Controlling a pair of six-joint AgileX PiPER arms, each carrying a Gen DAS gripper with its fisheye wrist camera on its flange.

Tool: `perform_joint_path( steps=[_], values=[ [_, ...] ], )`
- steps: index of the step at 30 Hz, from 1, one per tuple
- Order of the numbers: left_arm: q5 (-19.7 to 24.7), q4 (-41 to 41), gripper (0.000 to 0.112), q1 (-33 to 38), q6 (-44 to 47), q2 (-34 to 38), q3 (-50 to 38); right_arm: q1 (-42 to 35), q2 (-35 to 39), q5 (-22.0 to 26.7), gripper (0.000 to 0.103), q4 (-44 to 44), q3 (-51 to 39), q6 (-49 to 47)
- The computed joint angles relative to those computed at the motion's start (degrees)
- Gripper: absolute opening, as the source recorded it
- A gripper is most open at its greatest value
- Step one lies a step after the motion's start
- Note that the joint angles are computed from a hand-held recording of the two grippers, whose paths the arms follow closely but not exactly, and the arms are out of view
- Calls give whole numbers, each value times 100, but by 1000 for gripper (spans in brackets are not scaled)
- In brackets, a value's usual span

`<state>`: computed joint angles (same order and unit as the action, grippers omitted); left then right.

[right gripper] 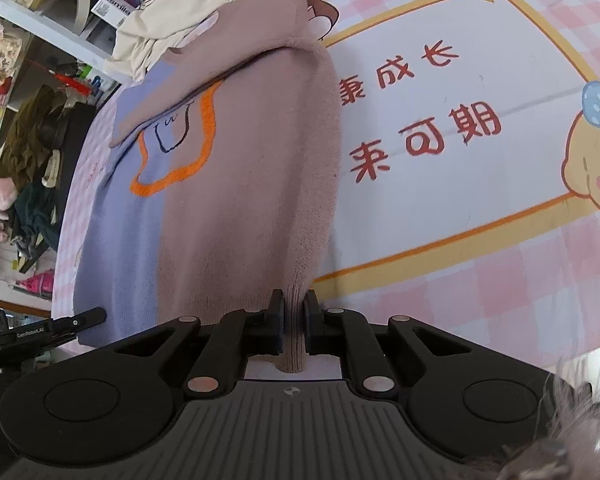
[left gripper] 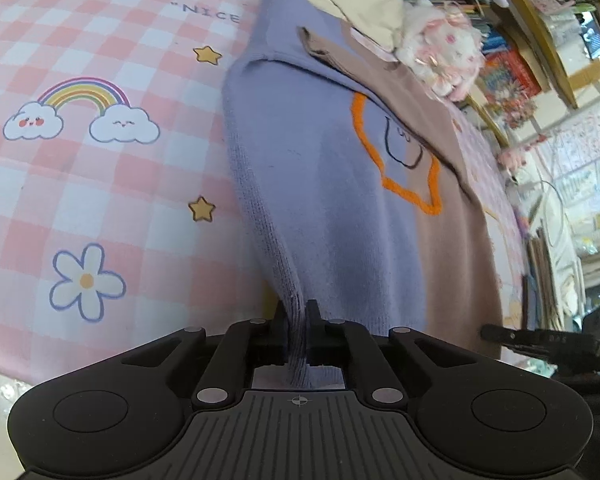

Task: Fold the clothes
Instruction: 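Lift the hem with both tools and fold it toward the collar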

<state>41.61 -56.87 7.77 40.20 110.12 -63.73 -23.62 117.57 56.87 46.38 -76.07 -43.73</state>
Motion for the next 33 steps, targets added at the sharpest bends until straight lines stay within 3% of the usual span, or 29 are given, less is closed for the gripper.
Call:
perform_joint_path(
  steps=[5, 10, 14, 24, 33],
  values=[
    [489, -661, 5, 421, 440, -53, 150, -265, 7, 482, 9, 268, -49, 49],
    [1018, -2094, 4, 728, 1024, 52, 134, -547, 46, 1079, 8, 993, -355, 55],
    [1070, -2913, 4, 674, 1236, 172, -157, -570, 182, 1265, 8, 1748, -849, 142],
    [824, -4145, 5, 430, 1428, 835, -1388, -61, 852, 750, 8, 3463, -1796, 5],
    [211, -3601, 5, 240, 194, 1837, -3299, 246, 1753, 103, 8, 3765, -3247, 802]
  ],
)
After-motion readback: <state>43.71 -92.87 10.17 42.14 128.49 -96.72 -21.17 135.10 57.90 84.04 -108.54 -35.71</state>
